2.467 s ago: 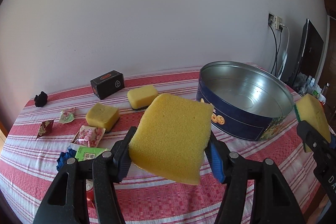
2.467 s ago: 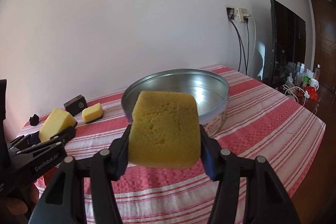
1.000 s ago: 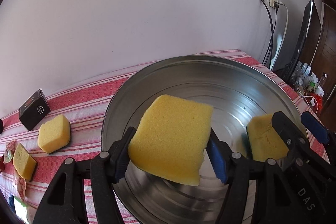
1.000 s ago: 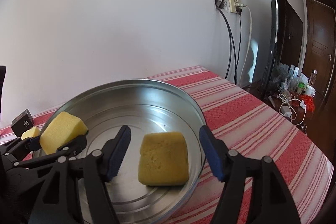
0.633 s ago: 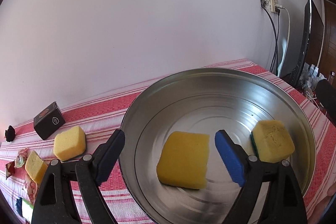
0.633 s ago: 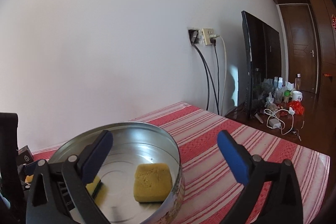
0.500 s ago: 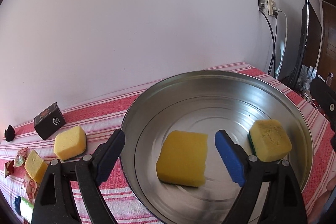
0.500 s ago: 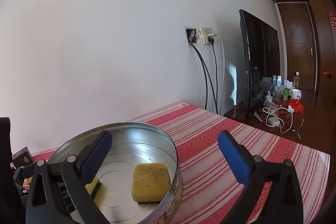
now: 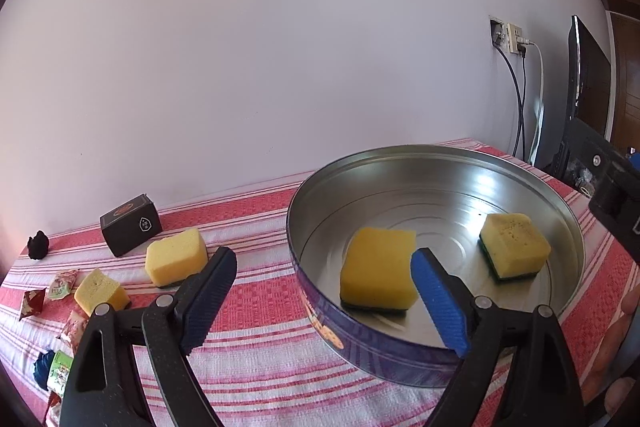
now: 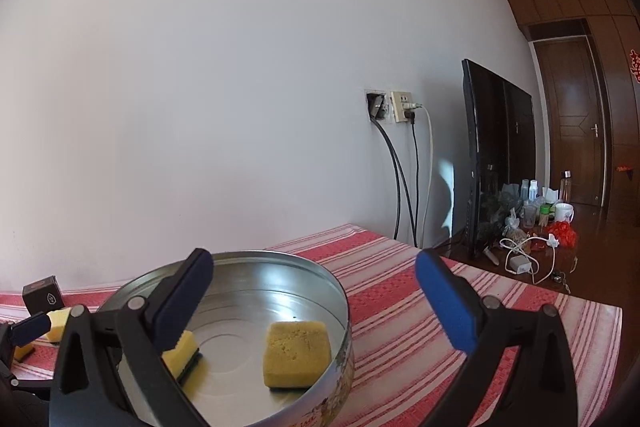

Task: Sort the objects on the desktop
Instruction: 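Open both grippers to drop the sponges into the tin, then move both grippers back toward the blue cloth and red packet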

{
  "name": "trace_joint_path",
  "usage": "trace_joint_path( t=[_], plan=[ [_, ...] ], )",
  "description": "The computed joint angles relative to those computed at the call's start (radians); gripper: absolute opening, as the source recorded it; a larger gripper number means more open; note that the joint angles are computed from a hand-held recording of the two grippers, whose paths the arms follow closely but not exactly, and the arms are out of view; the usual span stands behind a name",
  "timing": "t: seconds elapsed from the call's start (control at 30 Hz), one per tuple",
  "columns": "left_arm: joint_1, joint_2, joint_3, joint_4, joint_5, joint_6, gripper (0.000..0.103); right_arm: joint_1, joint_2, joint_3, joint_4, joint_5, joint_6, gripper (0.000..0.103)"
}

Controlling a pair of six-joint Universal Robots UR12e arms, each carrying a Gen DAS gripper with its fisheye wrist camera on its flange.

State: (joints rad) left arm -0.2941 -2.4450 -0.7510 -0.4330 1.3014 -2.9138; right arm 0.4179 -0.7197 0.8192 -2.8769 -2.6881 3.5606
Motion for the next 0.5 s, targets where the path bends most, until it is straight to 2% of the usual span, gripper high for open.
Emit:
trace_joint_path(
  t=[0.17,0.3,0.5],
  plan=[
    [0.016,0.027,-0.042,-0.006,-0.010,-0.031,0.091,0.009,-0.007,0.003,0.073,0.002,0.046,0.102],
    [0.027,0.044,-0.071,-0.006,-0.009,-0.049,0.091,0.020,-0.037,0.043,0.145,0.020,0.162,0.102],
    [0.040,0.072,-0.120,0.012,-0.011,-0.037,0.091,0.041,-0.064,0.088,0.148,0.029,0.275,0.103]
  ],
)
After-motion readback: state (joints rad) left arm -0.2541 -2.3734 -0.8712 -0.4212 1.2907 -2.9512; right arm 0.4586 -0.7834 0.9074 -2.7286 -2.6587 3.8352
